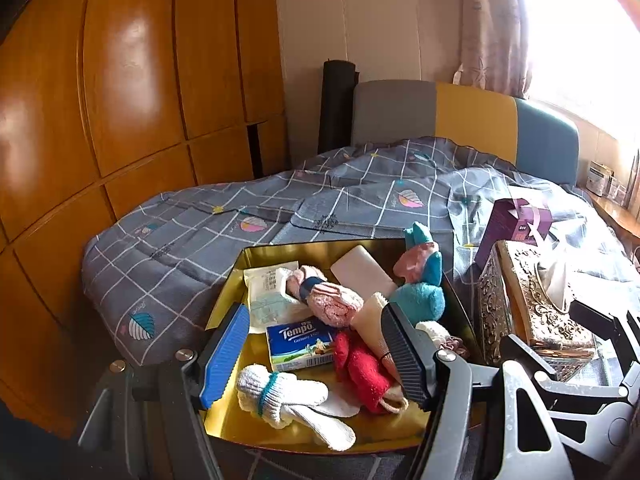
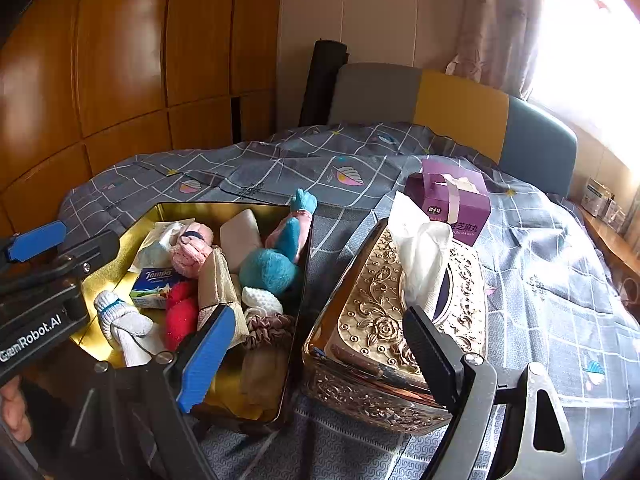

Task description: Organize soft objects

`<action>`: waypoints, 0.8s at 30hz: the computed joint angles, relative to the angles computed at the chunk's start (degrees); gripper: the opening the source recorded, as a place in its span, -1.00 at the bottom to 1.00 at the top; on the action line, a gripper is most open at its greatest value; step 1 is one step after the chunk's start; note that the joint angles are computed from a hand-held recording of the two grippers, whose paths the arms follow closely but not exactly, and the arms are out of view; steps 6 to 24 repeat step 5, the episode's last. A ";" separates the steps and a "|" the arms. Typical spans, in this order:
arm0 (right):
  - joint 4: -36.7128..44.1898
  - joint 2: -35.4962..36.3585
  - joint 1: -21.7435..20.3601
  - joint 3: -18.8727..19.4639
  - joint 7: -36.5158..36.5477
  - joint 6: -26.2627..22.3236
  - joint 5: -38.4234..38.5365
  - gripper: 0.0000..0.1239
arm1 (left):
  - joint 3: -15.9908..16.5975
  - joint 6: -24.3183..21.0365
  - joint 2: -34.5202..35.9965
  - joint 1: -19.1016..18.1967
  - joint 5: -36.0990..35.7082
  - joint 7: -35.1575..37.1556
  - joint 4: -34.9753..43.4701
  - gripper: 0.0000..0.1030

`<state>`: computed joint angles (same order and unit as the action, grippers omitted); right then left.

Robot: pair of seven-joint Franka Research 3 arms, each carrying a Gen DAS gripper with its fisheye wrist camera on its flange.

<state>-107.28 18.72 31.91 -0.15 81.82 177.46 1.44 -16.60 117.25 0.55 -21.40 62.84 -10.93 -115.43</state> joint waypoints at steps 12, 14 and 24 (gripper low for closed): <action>-0.42 -0.17 -0.29 0.21 -0.35 1.01 0.26 0.39 | 0.28 1.44 -0.24 0.34 -0.42 0.35 -0.40 0.35; -0.42 -0.17 -0.29 0.21 -0.35 1.01 0.26 0.39 | 0.28 1.44 -0.24 0.34 -0.42 0.35 -0.40 0.35; -0.42 -0.17 -0.29 0.21 -0.35 1.01 0.26 0.39 | 0.28 1.44 -0.24 0.34 -0.42 0.35 -0.40 0.35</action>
